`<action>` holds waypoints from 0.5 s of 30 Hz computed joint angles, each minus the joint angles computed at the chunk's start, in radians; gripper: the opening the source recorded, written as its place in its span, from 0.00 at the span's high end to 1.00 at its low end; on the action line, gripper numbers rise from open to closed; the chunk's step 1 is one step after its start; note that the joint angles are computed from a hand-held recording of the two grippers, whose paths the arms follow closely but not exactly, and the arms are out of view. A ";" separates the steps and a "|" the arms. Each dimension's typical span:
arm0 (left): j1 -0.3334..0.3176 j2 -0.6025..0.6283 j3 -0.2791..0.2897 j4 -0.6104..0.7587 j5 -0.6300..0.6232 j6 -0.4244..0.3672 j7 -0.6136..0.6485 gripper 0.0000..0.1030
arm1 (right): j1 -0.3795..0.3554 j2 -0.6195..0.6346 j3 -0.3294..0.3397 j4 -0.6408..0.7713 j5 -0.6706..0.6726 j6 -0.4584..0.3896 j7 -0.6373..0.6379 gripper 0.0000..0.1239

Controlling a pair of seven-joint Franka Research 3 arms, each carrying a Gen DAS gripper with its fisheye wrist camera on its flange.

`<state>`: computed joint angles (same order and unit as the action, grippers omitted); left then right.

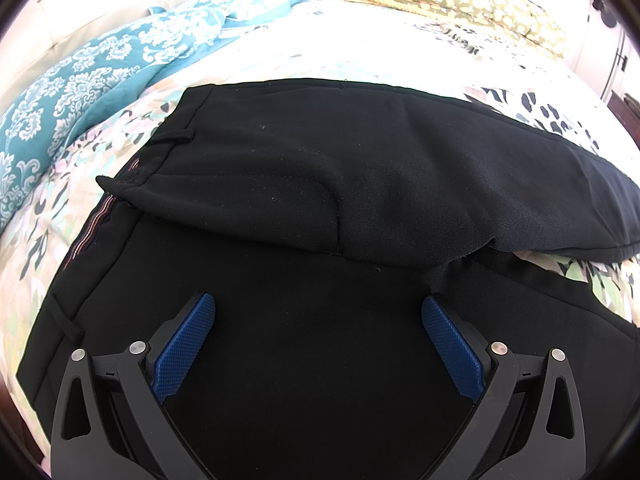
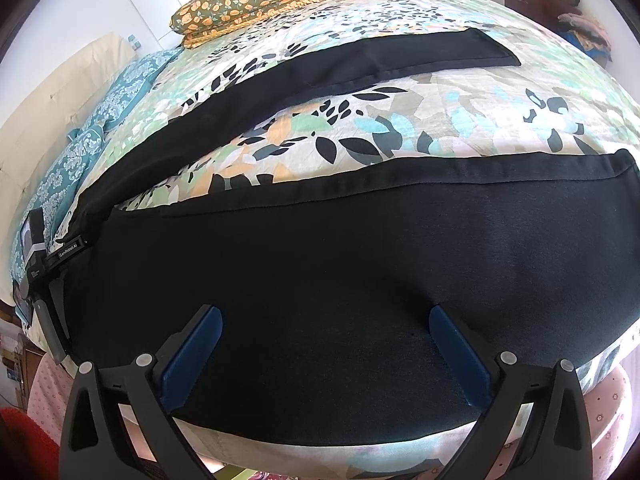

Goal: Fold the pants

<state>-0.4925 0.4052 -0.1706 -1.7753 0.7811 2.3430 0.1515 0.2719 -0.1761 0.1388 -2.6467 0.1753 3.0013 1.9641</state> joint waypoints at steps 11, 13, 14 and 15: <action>-0.001 0.001 0.000 0.001 0.000 -0.001 0.000 0.00 | -0.018 0.004 0.014 0.004 -0.041 -0.008 0.023 0.17; -0.001 0.001 0.000 0.001 -0.001 -0.001 0.000 0.00 | -0.029 0.006 0.023 0.007 -0.070 -0.015 0.041 0.17; -0.001 0.001 0.000 0.001 -0.001 -0.001 0.000 0.00 | -0.034 0.007 0.026 0.009 -0.084 -0.018 0.050 0.17; -0.001 0.001 0.000 0.001 -0.001 -0.001 0.000 0.00 | -0.038 0.008 0.029 0.010 -0.098 -0.022 0.059 0.17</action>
